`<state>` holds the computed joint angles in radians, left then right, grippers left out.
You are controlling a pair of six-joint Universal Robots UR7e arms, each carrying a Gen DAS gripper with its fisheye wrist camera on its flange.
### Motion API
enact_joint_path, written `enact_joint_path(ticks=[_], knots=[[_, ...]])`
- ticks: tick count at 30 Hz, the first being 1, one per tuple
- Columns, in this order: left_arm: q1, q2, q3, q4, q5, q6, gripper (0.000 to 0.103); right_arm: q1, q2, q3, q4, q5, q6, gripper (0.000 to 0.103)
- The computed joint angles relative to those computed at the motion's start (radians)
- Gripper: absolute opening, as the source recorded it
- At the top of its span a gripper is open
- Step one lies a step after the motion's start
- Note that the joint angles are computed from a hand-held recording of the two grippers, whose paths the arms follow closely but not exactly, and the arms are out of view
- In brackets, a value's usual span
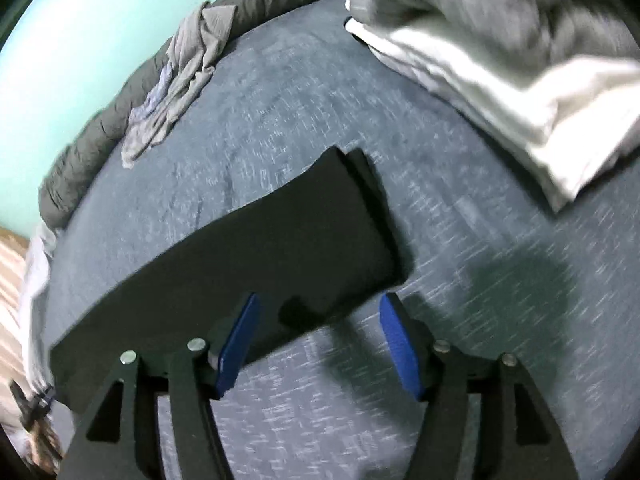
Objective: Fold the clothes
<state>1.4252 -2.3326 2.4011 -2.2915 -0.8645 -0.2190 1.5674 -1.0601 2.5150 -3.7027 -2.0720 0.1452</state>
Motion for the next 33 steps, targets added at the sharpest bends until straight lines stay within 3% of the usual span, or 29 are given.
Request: enact_joint_path(ticks=[6,12,13,14,17,22,29,33], knots=[[-0.013,-0.031,0.0,0.032,0.018,-0.019,0.068,-0.055,0.091,-0.015,-0.132,0.033,0.074,0.069],[0.035,-0.016,-0.002,-0.003,0.009,0.005,0.069,-0.042,0.156,-0.062,-0.206,-0.007,0.038,0.069],[0.04,-0.012,0.0,-0.01,0.009,0.005,0.069,-0.033,0.164,-0.073,-0.204,-0.024,0.024,0.057],[0.047,-0.006,0.001,-0.018,0.007,0.007,0.069,-0.029,0.167,-0.079,-0.201,-0.029,0.01,0.031],[0.06,0.003,0.007,-0.043,0.005,0.018,0.069,-0.021,0.173,-0.088,-0.216,-0.019,-0.019,0.009],[0.09,0.01,0.003,-0.061,-0.014,0.017,0.069,0.056,0.145,-0.118,-0.231,-0.036,-0.104,0.008],[0.05,-0.033,0.005,-0.015,0.008,-0.011,0.069,0.166,0.008,-0.187,-0.114,-0.051,-0.178,0.007],[0.022,-0.065,0.003,0.027,0.019,-0.031,0.069,0.214,-0.054,-0.246,-0.043,-0.108,-0.203,0.007]])
